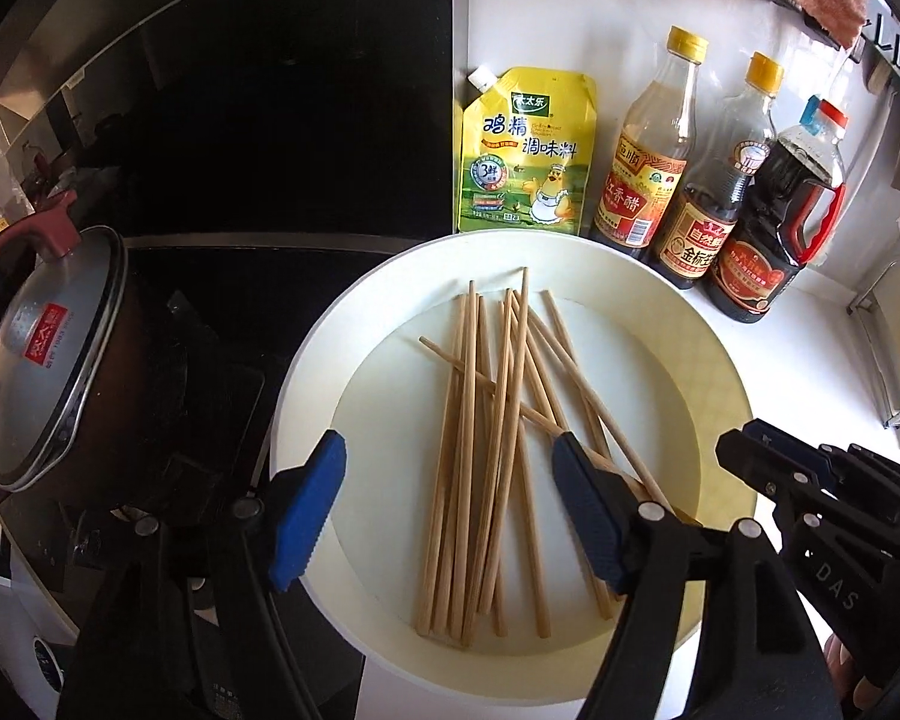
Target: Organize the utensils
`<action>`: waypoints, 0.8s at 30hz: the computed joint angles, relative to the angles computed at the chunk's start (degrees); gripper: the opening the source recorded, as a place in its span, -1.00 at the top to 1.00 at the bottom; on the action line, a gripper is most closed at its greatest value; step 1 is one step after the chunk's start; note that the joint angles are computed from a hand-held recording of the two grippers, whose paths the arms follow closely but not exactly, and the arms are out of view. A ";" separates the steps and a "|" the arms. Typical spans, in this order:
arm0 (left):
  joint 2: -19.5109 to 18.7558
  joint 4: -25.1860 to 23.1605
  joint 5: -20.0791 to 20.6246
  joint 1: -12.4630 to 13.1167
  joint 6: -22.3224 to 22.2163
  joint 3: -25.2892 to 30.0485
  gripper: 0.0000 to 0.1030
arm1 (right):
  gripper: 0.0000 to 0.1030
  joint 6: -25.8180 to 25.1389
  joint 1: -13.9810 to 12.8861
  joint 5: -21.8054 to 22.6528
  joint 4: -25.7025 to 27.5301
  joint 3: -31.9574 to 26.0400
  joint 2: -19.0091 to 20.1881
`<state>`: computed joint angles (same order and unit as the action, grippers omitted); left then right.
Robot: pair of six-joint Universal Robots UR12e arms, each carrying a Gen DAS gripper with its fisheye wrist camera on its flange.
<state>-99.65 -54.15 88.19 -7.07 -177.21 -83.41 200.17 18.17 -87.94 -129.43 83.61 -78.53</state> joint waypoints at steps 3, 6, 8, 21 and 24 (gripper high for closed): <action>0.48 0.32 -0.18 0.06 -0.05 -0.32 -0.36 | 0.59 0.21 0.16 -0.55 -0.06 0.51 -0.67; 0.92 0.97 0.12 -0.01 -0.09 -0.74 -0.41 | 0.50 0.27 0.36 -1.11 -0.04 0.84 -1.16; 1.29 1.55 0.16 0.04 -0.26 -1.17 -0.44 | 0.49 0.30 0.46 -1.23 0.11 1.00 -1.46; 3.30 3.48 0.89 -0.02 -0.15 -3.16 -0.57 | 0.27 1.14 1.47 -3.49 -1.02 2.16 -3.08; 3.47 3.49 1.10 -0.02 -0.26 -3.29 -0.62 | 0.27 1.21 1.62 -3.84 -1.25 2.29 -3.29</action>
